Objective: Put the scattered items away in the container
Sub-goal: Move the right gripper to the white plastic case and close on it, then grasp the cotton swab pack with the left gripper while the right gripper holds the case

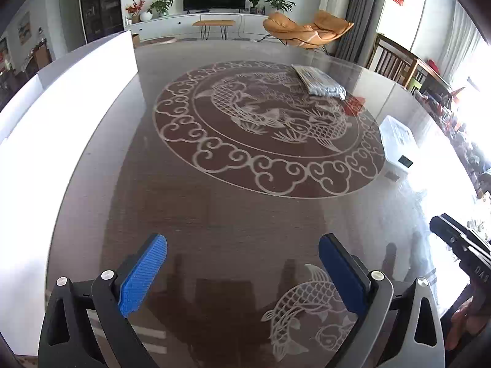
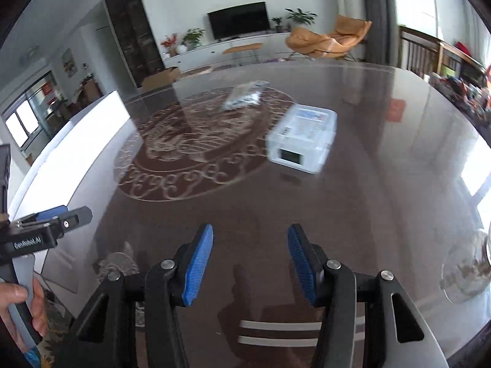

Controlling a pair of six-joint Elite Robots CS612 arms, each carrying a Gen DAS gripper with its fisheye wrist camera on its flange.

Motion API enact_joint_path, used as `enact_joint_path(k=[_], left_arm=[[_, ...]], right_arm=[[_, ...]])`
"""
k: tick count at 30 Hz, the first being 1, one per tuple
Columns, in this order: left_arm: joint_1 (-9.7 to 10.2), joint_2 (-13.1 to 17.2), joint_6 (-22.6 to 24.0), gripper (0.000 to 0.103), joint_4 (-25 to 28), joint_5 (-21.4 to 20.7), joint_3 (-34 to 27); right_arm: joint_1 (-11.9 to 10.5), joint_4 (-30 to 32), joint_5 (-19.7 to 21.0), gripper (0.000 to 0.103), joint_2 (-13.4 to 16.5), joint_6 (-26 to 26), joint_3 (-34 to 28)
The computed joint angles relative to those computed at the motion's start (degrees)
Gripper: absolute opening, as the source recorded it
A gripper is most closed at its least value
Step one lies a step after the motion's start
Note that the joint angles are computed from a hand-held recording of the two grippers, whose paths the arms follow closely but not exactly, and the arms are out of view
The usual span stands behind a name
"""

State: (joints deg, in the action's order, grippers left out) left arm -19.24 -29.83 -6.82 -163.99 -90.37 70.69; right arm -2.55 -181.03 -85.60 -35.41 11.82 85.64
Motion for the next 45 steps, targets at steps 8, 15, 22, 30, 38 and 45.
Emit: enact_joint_path(k=[8, 15, 22, 30, 38, 45], left_arm=[[-1.38, 2.05, 2.45, 0.101, -1.4, 3.42, -1.56], [-1.32, 1.9, 2.21, 0.101, -2.36, 3.82, -1.21], [-1.35, 1.91, 2.12, 0.102, -2.65, 3.93, -1.06], [-1.39, 1.89, 2.38, 0.103, -2.42, 3.76, -1.12], [-1.52, 2.21, 1.34, 0.103, -0.7, 4.39, -2.18], [-2.13, 3.77, -0.56, 0.103, 5.61, 5.17, -7.09]], right_arm=[[-2.3, 6.47, 3.51, 0.052, 3.2, 7.93, -8.2], [-1.15, 11.17, -3.9, 0.054, 6.43, 11.72, -17.22], [1.42, 17.95, -15.38, 0.062, 9.56, 8.59, -24.14], [0.61, 21.33, -14.4, 0.066, 10.21, 3.18, -23.79], [-2.75, 14.89, -12.18, 0.066, 9.88, -3.08, -20.75], [-3.81, 14.35, -9.29, 0.068, 9.91, -5.53, -20.8]])
